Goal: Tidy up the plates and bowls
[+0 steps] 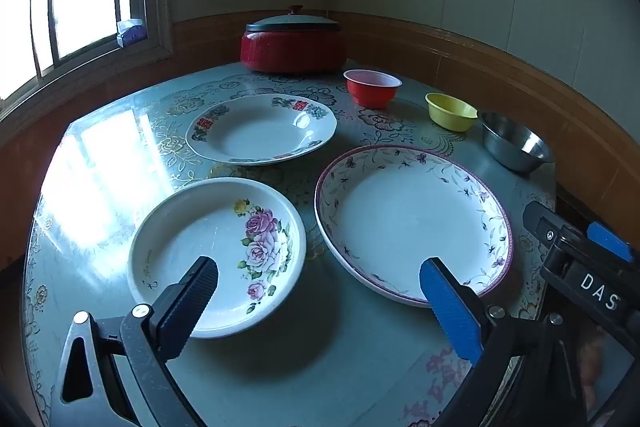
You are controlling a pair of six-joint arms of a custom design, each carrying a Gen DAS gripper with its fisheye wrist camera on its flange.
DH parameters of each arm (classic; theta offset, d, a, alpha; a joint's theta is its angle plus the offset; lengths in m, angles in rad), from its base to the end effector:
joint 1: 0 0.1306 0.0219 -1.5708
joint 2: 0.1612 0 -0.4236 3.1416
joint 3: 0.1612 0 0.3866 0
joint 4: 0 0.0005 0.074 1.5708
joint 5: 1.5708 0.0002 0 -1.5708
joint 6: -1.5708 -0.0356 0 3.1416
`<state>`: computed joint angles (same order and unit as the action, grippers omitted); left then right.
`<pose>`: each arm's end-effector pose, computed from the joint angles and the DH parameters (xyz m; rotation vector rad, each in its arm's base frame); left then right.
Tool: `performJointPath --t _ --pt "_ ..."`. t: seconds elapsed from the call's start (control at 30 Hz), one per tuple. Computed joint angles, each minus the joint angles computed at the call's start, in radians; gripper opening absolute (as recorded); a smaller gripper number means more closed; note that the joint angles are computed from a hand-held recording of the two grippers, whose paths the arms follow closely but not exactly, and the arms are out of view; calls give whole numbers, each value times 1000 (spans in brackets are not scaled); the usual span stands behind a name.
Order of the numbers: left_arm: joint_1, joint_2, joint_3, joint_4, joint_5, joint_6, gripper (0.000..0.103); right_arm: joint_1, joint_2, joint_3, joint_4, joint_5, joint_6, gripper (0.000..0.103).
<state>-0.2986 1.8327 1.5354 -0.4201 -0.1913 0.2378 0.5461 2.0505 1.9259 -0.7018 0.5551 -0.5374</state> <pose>0.6206 -0.1845 0.3318 -0.0300 2.2730 -0.0635 0.6332 0.3623 0.3453 0.2388 2.2350 -0.0956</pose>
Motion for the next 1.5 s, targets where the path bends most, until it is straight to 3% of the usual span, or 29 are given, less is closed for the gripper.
performJointPath --t 1.5 --pt "-1 -7 -4 -23 -26 9 103 2 2 -10 46 -51 53 99"
